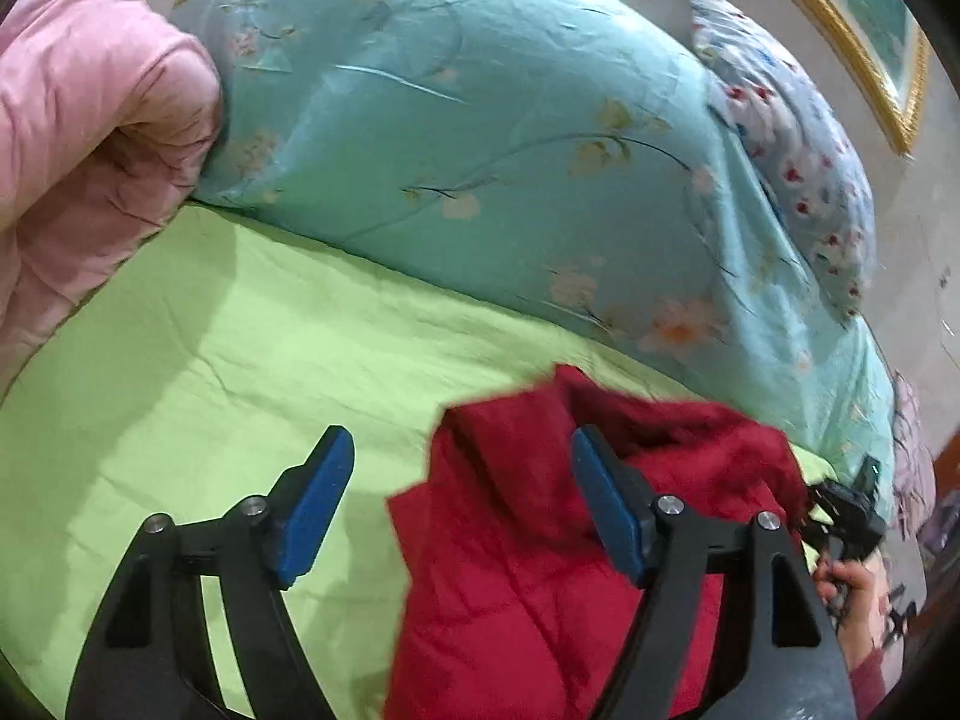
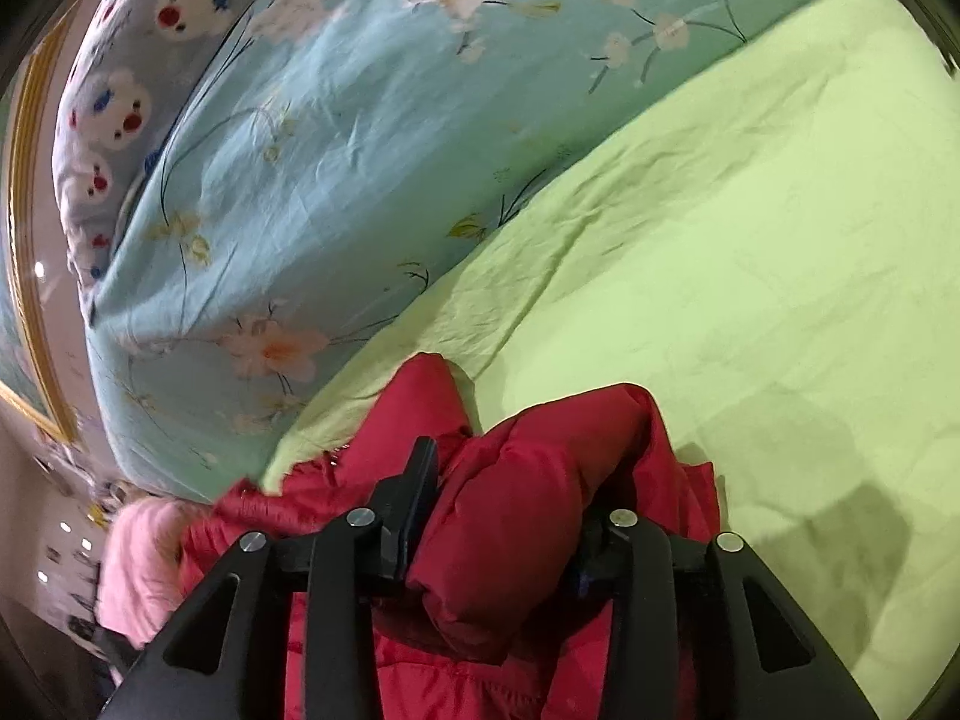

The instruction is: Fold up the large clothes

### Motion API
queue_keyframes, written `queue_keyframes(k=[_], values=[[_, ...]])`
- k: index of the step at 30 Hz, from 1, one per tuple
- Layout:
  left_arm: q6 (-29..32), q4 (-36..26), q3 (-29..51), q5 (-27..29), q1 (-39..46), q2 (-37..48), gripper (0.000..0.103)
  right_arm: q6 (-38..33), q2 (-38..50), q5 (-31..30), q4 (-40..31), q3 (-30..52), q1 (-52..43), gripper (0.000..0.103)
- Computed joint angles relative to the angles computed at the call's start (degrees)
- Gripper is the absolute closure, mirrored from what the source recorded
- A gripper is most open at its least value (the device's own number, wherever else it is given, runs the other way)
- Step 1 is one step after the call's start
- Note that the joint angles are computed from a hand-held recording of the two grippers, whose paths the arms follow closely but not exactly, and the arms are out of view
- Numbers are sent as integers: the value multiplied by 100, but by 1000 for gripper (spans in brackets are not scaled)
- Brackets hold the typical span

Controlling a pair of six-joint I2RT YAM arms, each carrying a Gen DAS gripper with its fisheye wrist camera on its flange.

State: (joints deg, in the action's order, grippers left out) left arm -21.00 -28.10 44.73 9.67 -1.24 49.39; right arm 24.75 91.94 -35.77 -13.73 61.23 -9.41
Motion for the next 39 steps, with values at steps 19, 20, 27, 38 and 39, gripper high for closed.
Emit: queue_keyframes(k=[19,20,27,38,39], values=[[-264,557,483,-2066,-3484,1781,28,-939,-1729,41,-750,-403,-266,34],[-275,573,418,-2057,-3504,1727,28,-1219,-2007,207,-826,-606,26,34],[-258,559,508,-2606,-3641,2207,28,-2304,-2970,1753,-672,-1634,2016,34],[-362,184,1629,-2622,-2558,3899,23,-2740,-677,3633,-365,-488,2808,33],[-346,136,1753,-2566,-2469,4050,21,-2685,-475,3633,-367,-302,2745,30]])
